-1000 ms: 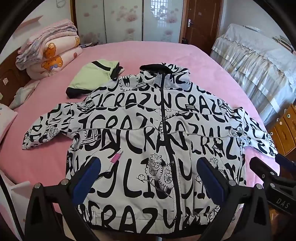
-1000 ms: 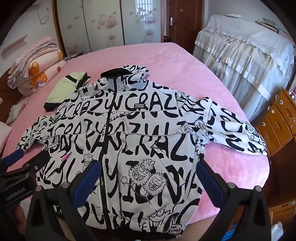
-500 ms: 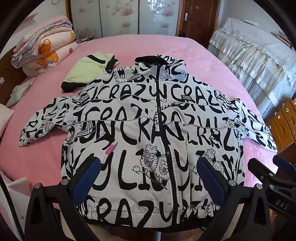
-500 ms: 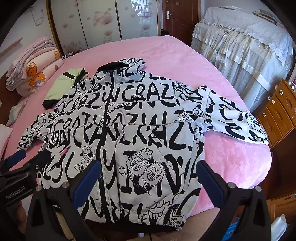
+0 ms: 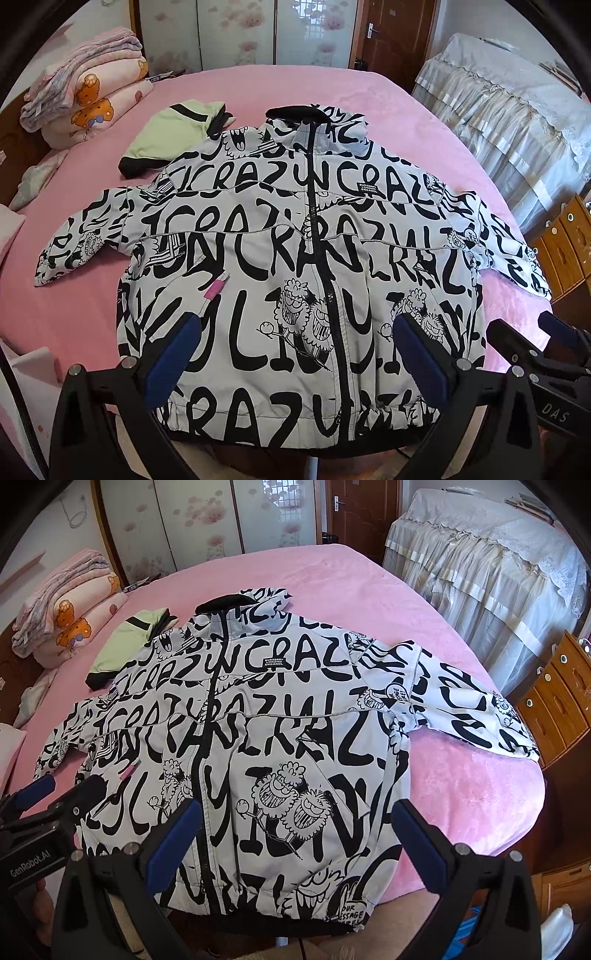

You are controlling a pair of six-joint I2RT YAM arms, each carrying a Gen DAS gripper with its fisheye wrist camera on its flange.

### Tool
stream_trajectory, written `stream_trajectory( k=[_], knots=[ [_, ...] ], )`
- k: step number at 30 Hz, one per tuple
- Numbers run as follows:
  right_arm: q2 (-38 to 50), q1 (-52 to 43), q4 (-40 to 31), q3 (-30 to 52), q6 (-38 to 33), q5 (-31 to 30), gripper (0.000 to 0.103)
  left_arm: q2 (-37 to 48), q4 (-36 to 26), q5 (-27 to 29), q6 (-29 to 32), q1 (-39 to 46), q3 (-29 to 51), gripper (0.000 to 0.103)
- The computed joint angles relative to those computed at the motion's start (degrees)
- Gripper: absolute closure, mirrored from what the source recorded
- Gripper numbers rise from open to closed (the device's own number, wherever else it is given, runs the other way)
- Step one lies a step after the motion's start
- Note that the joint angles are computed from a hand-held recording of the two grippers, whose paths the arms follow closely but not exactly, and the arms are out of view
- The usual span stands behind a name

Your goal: Fold large clothes

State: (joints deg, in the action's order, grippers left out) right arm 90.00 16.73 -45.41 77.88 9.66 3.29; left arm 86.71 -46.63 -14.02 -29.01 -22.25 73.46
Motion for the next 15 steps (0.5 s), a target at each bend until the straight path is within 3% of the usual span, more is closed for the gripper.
stream_trajectory(
  k=[15],
  knots=[
    [-0.1,0.5,0.5,-0.3,0.4,0.3,0.0,-0.1,0.1,0.1,0.2,0.2,0.0,0.001]
  ],
)
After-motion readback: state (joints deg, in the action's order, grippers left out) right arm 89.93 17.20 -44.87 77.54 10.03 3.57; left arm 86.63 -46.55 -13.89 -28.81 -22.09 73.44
